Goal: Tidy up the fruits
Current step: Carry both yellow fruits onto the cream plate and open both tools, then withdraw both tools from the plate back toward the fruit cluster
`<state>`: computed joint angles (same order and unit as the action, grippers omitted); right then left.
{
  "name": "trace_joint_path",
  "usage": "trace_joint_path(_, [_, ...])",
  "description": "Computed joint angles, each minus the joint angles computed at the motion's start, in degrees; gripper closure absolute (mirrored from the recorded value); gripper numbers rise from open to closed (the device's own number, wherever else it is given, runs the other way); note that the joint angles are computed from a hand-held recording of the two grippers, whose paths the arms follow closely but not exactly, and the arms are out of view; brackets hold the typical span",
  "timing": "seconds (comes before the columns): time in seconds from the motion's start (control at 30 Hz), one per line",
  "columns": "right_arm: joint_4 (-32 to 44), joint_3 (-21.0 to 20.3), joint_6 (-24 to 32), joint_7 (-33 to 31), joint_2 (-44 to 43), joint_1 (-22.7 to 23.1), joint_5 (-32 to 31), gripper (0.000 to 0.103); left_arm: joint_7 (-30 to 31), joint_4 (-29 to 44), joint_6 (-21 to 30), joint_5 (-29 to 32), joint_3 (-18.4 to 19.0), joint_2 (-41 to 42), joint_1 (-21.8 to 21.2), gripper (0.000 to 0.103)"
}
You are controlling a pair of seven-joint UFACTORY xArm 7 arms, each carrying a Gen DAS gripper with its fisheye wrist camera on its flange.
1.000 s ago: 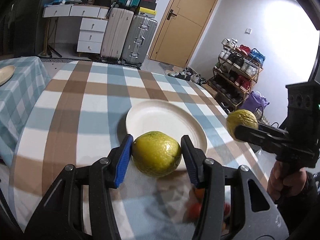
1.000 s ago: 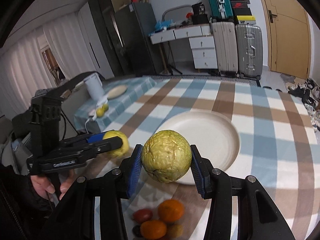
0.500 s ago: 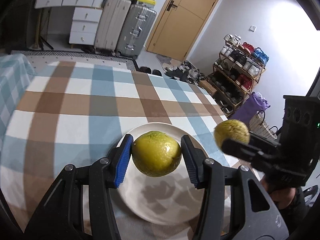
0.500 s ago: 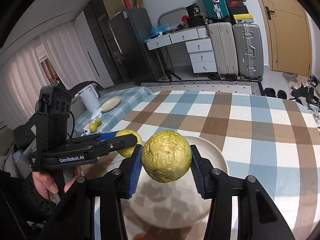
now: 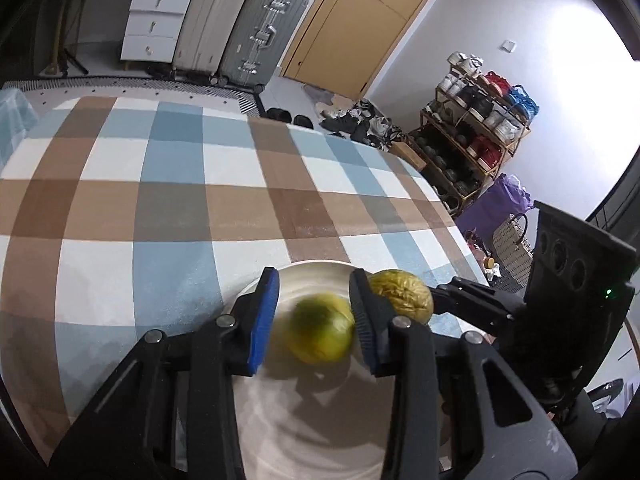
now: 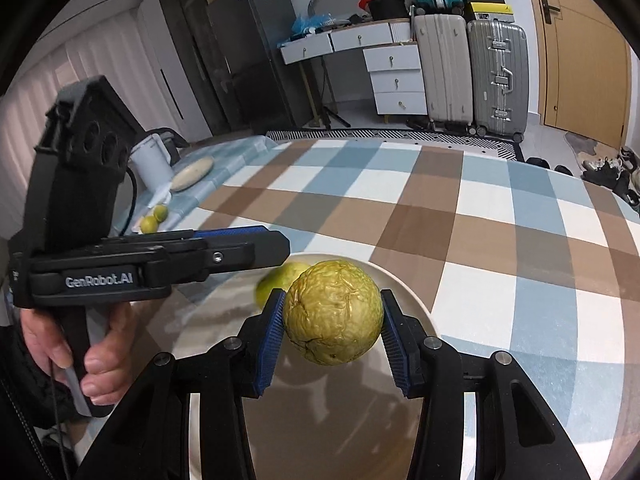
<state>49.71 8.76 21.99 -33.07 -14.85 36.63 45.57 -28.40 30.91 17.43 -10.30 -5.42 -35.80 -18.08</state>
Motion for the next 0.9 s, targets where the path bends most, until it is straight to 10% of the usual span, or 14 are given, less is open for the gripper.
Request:
trace_joint_path(0.13, [0.4,-0.1,-0.4,-1.1,1.4,0.0,1.5,0.056,0.1,-0.6,-1.0,0.1,0.0,0.2,0.0,0.069])
trace_joint_path(0.3, [0.2,0.6,-2.5,0.9,1.6,0.1,-0.8,0.024,-2.2,-0.7,0.5,1.7,-2.3,-1.7,2.3,0.067])
trace_joint_path(0.63, [-5.2,0.1,-4.7,9.4,-8.8,-0.4,-4.2,0.001,-9.2,-0.2,11.1,7.8,-7.7,-12.9,5.5,0.039])
trace_joint_path(0.9, [-13.8,1.2,-3.7,21.2,-25.6,-1.7,-13.7,0.0,-16.1,2.0,21.9,11.0,-13.6,-23.3,4.7,0.022])
